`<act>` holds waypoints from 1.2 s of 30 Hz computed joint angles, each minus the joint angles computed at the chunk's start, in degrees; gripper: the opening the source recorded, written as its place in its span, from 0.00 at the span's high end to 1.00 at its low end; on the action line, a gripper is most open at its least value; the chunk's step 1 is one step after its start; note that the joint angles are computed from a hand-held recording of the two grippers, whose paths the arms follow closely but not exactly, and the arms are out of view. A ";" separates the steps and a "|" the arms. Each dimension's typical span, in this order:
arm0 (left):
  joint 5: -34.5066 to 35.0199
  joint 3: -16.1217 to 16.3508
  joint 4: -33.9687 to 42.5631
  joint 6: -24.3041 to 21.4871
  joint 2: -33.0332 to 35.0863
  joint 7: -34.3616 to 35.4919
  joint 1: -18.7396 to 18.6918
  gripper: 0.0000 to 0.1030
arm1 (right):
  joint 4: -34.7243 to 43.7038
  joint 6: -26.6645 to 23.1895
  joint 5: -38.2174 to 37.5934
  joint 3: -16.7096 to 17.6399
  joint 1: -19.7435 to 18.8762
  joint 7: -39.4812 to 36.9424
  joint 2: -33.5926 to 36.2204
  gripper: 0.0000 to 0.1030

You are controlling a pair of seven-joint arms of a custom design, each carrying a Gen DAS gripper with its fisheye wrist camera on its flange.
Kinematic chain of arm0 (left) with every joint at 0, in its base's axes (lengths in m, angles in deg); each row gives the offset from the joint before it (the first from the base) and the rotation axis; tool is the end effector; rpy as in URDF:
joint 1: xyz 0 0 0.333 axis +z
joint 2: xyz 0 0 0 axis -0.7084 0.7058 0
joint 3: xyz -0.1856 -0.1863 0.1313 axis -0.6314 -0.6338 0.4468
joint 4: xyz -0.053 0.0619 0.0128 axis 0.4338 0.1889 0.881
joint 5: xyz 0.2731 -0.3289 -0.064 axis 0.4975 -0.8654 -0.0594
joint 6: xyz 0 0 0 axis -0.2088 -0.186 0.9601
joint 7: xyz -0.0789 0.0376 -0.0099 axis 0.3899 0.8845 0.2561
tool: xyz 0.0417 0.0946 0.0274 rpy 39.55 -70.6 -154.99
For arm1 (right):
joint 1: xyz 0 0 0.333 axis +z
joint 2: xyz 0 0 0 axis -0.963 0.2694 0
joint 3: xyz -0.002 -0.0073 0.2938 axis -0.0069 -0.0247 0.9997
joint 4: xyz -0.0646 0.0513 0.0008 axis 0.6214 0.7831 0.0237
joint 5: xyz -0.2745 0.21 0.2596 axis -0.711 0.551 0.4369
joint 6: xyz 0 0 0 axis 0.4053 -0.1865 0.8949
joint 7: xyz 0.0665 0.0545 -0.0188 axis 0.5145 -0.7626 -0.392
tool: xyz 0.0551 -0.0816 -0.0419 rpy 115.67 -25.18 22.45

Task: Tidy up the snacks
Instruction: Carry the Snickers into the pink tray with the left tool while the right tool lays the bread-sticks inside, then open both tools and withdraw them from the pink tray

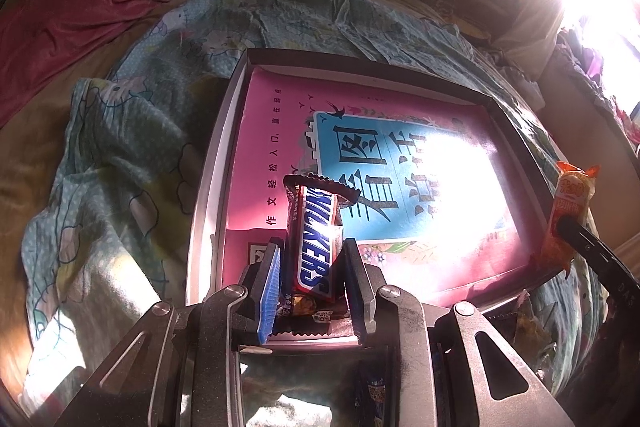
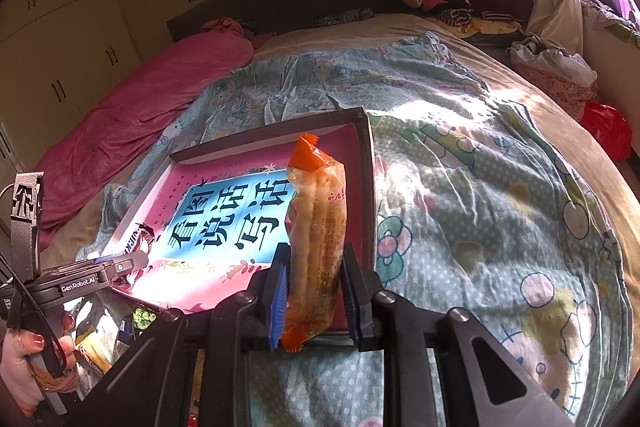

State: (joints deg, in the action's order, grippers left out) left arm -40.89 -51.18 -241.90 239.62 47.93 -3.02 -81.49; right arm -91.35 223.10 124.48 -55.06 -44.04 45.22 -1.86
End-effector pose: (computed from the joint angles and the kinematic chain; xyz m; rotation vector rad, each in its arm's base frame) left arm 0.4200 -0.0753 0.2756 -1.9440 1.9521 -0.8071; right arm 0.3842 0.2365 0.2852 -1.6402 1.6315 -0.4731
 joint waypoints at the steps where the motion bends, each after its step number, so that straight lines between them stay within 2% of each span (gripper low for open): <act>1: 0.01 -0.28 -0.15 -0.03 -0.20 -0.09 0.27 0.70 | -0.06 -0.08 -0.34 -0.10 -0.02 0.27 -0.05 0.77; 6: 0.36 -3.27 -0.81 -0.24 -1.04 -0.55 2.85 0.63 | -0.07 0.01 -0.67 -0.10 -0.09 0.39 0.00 0.76; 8: 0.47 -3.50 -1.08 -0.43 -1.54 -0.47 2.99 0.61 | -0.14 -0.12 -1.65 -0.27 -0.11 1.06 0.00 0.75; 10: 0.53 -5.39 -1.24 -0.59 -1.70 -0.78 4.64 0.60 | 0.11 -0.36 -0.96 -0.05 -0.10 0.29 0.16 0.72; 14: 0.43 -6.20 -1.72 -0.77 -2.52 -0.72 5.36 0.58 | -0.01 -0.29 -2.00 -0.17 -0.04 0.88 0.16 0.71; 21: 0.57 -7.46 -3.10 -1.08 -5.07 -0.53 7.08 0.48 | -0.75 0.86 -4.64 -0.29 0.04 2.46 -0.47 0.66; 26: 0.25 -5.79 -4.36 -1.45 -7.95 0.46 6.26 0.40 | -1.71 2.30 -5.80 -0.23 0.19 3.40 -1.38 0.61; 30: 0.14 -5.66 -5.73 -1.32 -10.42 1.32 6.67 0.35 | -2.77 3.82 -7.03 -0.09 0.43 4.41 -2.42 0.55; 34: 0.19 -8.53 -6.86 -1.43 -12.10 0.76 9.38 0.33 | -3.35 4.78 -6.35 0.72 0.83 3.03 -3.22 0.53; 36: 0.20 -8.57 -7.24 -1.69 -12.97 0.56 9.60 0.32 | -3.39 5.01 -5.42 1.18 1.13 1.66 -3.46 0.52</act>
State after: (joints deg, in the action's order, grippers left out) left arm -40.69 -59.75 -249.14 237.93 34.97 -2.46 -71.89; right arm -94.74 228.10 119.06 -53.88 -42.92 46.88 -5.33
